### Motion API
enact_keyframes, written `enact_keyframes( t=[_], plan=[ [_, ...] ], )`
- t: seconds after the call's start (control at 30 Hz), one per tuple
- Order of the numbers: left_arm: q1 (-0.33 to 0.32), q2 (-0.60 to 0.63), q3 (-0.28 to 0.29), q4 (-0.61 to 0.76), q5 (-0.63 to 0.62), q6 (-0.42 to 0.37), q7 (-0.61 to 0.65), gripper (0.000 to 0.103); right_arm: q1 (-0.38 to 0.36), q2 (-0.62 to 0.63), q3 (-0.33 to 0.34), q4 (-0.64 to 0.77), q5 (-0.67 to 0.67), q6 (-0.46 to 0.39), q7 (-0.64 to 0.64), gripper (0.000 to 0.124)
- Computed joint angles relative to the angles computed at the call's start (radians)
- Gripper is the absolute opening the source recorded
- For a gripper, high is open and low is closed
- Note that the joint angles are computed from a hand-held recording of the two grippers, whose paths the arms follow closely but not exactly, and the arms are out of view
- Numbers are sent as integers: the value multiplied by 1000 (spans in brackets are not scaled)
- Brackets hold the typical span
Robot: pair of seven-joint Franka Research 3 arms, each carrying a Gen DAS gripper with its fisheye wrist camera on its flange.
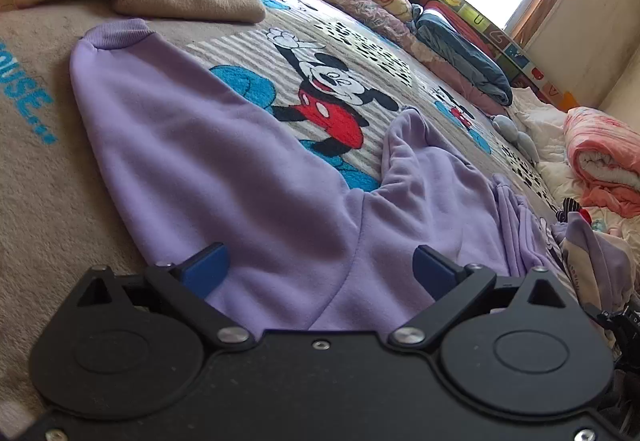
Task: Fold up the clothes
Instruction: 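Grasp the other sleeve cuff with the right gripper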
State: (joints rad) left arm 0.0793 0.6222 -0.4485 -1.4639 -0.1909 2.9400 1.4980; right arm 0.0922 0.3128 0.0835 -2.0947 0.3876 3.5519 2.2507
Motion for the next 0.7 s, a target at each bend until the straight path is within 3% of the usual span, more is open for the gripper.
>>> enact_keyframes(
  t=[0.07, 0.2, 0.47, 0.57, 0.67, 0.7],
  plan=[
    [-11, 3, 12, 8, 11, -1, -5, 103, -41, 35, 19, 67, -58, -50, 3, 66],
    [11, 16, -16, 15, 1, 7, 13, 103, -167, 128, 122, 209, -175, -101, 28, 66],
    [55, 27, -69, 16, -43, 5, 59, 103, -242, 301, 202, 465, -195, -208, -70, 62],
    [68, 30, -85, 12, -61, 10, 77, 103, -300, 347, 272, 526, -197, -242, -128, 58],
    [55, 25, -70, 9, -53, 14, 81, 103, -316, 366, 294, 562, -174, -279, -172, 48],
    [49, 25, -64, 12, -49, 13, 80, 103, -308, 366, 284, 569, -159, -289, -179, 37]
  ],
)
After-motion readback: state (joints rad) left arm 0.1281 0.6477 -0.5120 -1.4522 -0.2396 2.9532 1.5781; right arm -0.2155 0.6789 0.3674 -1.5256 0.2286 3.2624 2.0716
